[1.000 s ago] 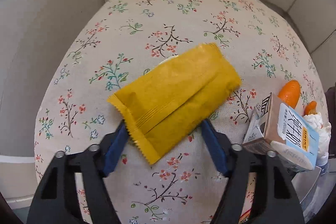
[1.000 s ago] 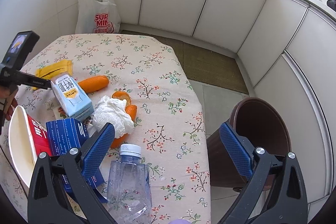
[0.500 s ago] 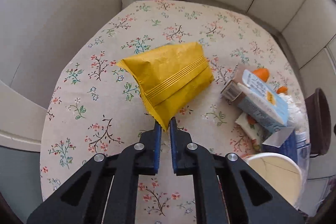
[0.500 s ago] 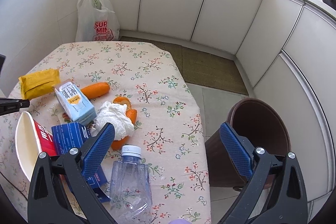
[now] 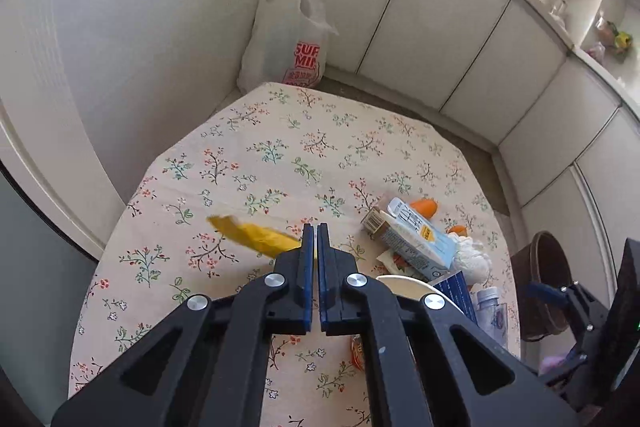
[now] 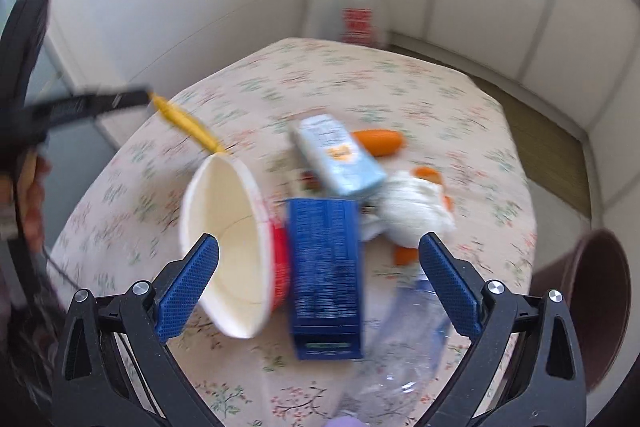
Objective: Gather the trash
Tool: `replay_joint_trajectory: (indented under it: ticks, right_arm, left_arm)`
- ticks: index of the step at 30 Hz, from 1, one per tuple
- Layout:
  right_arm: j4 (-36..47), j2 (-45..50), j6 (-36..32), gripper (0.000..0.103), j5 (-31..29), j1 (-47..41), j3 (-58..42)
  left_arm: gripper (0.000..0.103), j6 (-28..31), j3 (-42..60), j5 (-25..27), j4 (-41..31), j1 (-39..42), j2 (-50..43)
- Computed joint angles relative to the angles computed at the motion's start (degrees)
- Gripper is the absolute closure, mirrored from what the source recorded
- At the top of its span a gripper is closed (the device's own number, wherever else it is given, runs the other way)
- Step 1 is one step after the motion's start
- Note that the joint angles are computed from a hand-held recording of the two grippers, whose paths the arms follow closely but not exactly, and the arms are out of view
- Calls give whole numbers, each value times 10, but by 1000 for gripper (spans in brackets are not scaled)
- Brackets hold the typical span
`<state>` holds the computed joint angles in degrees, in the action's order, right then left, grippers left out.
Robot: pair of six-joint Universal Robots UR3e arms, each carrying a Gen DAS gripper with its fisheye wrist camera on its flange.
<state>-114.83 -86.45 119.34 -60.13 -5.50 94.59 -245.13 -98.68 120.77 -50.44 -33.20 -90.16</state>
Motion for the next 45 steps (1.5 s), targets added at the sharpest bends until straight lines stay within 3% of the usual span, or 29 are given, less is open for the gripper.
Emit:
replay_joint_trajectory:
  ticks: [5, 7, 8, 9, 12, 14, 17, 20, 24, 26, 28, 29, 33, 34, 35, 39, 41, 45]
  right_arm:
    - [-3, -39, -50, 7, -17, 46, 52]
    - [-9, -51, -63, 7, -19, 49, 65]
    - [-16, -59, -67, 7, -18, 48, 75]
    - [-27, -67, -67, 7, -16, 45, 84]
    - [-43, -69, -54, 7, 1, 24, 85]
    - [-76, -65, -21, 7, 12, 9, 89]
    - [-94, -40, 42, 7, 34, -13, 67]
    - [-81, -22, 75, 7, 48, -26, 43]
    - [-91, -11, 82, 7, 51, -31, 38]
    - [-79, -5, 77, 7, 52, -34, 28]
    - [-80, -2, 76, 7, 50, -36, 24]
    - [-80, -1, 76, 7, 47, -37, 23]
    - [-92, 5, 82, 7, 30, -38, 20]
    - [-87, 6, 77, 7, 29, -39, 18]
    - [-80, 7, 71, 7, 28, -38, 15]
    - [-58, 1, 50, 7, 28, -31, 16]
    - [-50, -6, 34, 7, 24, -22, 21]
    - [-45, -26, 4, 7, 15, -7, 43]
  left_arm:
    - [99, 26, -65, -77, 14, 57, 51]
    - [76, 66, -94, -148, 13, 112, 63]
    - [41, 78, -98, -161, 5, 127, 63]
    - [24, 82, -95, -165, -9, 137, 60]
    - [23, 95, -87, -187, -35, 160, 46]
    - [23, 52, -110, -200, -37, 178, 49]
    - [23, -79, -199, -240, 18, 212, 63]
    - [23, -214, -232, -210, 60, 193, 49]
    - [17, -319, -236, -172, 130, 175, 20]
    - [15, -324, -215, -169, 121, 180, 2]
    - [14, -291, -177, -190, 84, 197, -34]
    - [10, -280, -149, -175, 62, 194, -52]
    - [11, -229, -22, -124, -47, 159, -145]
    - [15, -215, -2, -113, -64, 151, -158]
    - [27, -201, 8, -100, -71, 143, -164]
    - [57, -145, -38, -106, 2, 144, -137]
    - [63, -119, -93, -132, 75, 159, -108]
    - [72, -96, -139, -160, 120, 170, -72]
